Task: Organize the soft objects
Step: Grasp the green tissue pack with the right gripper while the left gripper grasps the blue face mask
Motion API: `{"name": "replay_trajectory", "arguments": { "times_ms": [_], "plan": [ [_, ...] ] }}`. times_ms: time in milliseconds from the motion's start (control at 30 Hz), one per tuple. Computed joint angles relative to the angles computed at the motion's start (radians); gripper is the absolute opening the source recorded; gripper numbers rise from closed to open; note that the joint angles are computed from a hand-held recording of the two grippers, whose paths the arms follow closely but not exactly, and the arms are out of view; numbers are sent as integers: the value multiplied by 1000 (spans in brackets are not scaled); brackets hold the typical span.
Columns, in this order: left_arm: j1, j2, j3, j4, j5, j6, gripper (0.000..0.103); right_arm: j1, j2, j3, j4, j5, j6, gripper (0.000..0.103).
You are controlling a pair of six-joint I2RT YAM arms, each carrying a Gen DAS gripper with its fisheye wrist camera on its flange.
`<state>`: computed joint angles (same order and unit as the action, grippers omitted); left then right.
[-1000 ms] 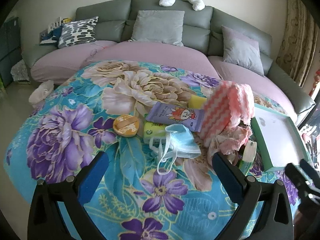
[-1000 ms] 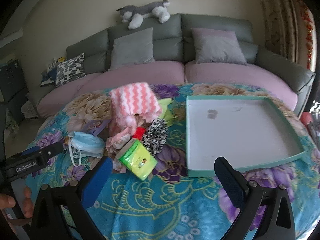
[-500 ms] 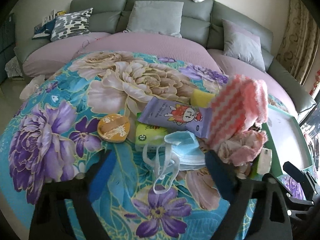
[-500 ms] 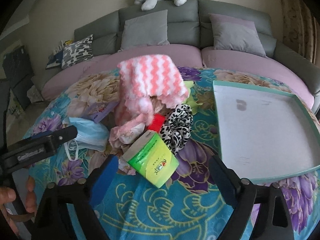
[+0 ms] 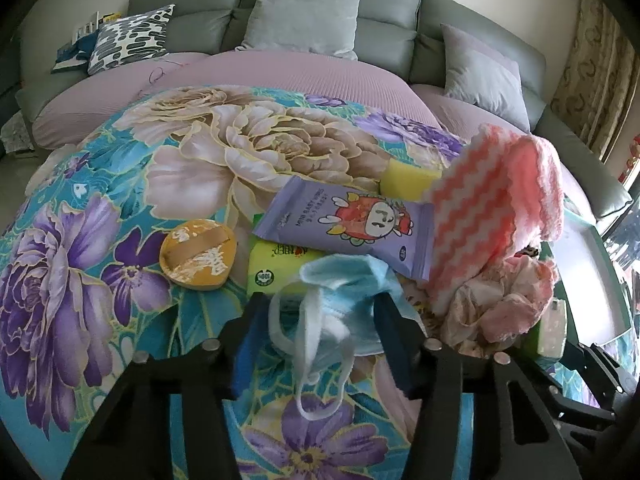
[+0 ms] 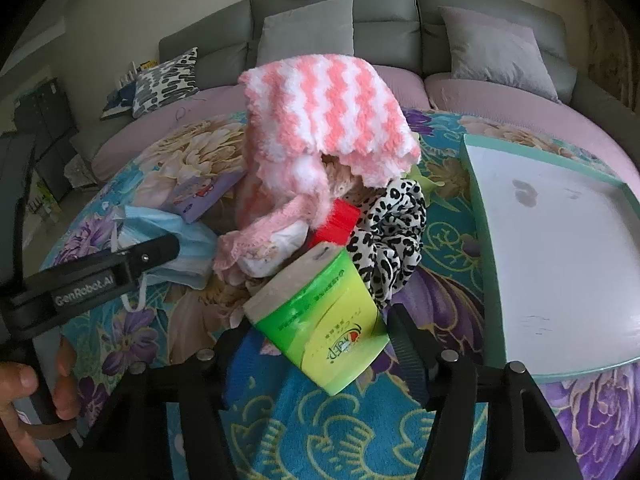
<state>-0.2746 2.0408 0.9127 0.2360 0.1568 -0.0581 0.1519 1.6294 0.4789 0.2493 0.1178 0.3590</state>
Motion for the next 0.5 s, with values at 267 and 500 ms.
{"name": "replay_trajectory", "arguments": {
  "times_ms": [267,500],
  "plan": [
    [8,-8,-18,27,33,-6,17,-29,-39,-37,24,-45,7,60],
    [16,-68,-69,54,72,-13,7,-36,-118,-84,24,-57,20,56]
  ]
}}
